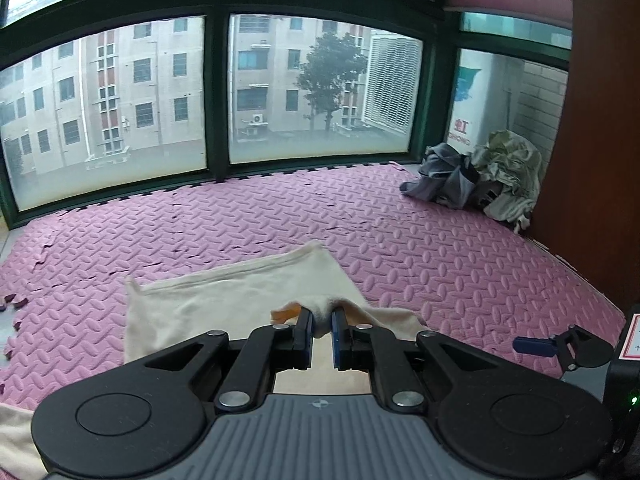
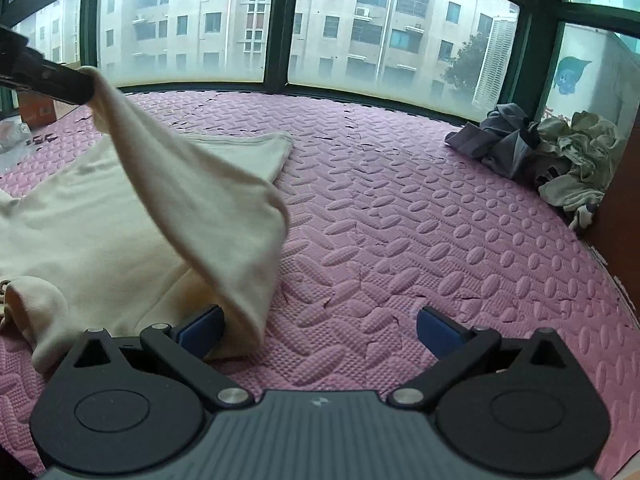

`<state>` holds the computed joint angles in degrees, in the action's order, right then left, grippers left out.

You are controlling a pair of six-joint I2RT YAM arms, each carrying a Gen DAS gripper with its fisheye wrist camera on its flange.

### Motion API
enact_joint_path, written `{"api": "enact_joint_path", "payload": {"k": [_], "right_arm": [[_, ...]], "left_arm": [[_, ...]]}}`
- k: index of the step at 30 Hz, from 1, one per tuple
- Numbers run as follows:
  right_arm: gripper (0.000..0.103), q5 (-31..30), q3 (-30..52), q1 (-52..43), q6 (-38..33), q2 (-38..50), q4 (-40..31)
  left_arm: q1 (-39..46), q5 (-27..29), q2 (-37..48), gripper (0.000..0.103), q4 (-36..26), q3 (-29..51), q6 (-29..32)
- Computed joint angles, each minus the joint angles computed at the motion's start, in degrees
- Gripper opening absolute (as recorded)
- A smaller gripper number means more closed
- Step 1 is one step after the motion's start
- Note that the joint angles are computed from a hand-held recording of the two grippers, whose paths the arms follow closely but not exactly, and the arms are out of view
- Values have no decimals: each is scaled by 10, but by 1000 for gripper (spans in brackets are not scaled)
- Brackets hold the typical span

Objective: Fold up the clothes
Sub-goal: 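Grasp the sweatshirt side edge with the left gripper and lift it, then fold the side edge with the left gripper over the body and open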

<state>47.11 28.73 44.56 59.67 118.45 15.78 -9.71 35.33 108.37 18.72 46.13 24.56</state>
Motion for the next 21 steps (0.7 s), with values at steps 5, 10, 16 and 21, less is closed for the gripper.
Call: {"api": "enact_joint_path", "payload": {"k": [5,10,16,21], "right_arm": [[103,10,2,6,6,2,-13],[103,17,4,8,14,1,-26],[103,17,-10,14,-5,-11,-2],[103,15,-4,23,-5,-11,6]], "left_arm": [[13,2,-3,10,-1,0,3],[27,5,-8,10,-6,-7,13],[40,4,-17,10,3,-16,16],[47,8,-23,10,5,-15,8]]}}
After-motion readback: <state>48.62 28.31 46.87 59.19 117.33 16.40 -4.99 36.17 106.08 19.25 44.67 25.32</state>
